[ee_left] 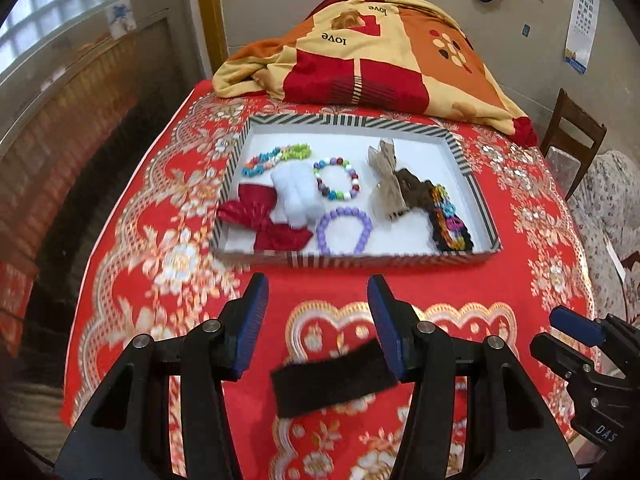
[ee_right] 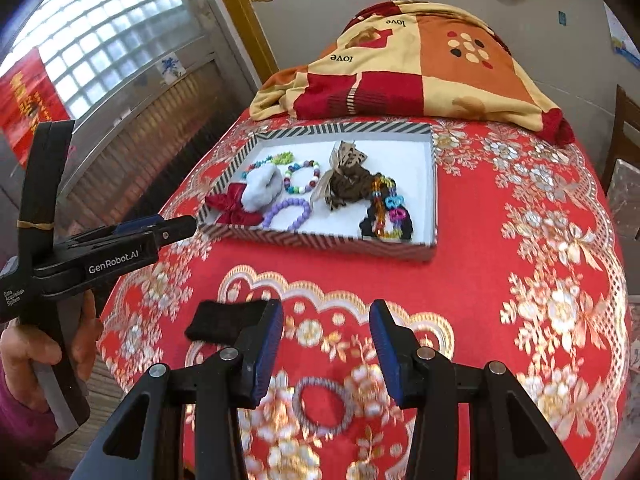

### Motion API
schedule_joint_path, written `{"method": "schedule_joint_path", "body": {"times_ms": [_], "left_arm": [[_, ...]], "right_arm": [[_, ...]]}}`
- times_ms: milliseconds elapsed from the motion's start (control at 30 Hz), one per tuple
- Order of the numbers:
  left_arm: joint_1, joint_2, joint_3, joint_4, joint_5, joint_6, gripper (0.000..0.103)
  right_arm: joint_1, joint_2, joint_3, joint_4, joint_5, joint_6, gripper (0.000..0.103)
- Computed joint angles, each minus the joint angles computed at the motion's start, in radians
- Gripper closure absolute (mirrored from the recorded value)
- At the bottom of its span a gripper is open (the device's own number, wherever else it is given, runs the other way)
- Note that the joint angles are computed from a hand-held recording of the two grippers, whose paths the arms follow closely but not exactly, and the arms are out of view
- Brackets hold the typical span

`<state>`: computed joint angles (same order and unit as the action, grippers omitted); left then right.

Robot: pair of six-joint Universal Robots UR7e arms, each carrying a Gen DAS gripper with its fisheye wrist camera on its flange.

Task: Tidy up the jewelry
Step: 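Withdraw both tools toward the black velvet pad and grey rhinestone bracelet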

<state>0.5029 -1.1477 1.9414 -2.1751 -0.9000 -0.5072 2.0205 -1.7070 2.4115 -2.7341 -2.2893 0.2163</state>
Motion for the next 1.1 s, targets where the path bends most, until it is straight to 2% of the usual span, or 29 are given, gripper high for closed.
{"method": "schedule_joint_path", "body": {"times_ms": [233,633,1100], "left_arm": [[-0.048,-0.063,0.064,0.049,-0.004,-0.09,0.051],[-0.086,-0.122,0.117,0.092,-0.007,-0.158,0.045],[-0.077,-0.145,0.138,0.123,-0.007,-0.201,0.044]], "right_arm": [[0.048,-0.032,0.044,0.061,-0.015,0.044,0.06],[0.086,-0.049,0.079,0.102,-0.022,0.081,0.06],[0.055,-0.063,0.096,0.121,-0.005,0.083,0.06]]}}
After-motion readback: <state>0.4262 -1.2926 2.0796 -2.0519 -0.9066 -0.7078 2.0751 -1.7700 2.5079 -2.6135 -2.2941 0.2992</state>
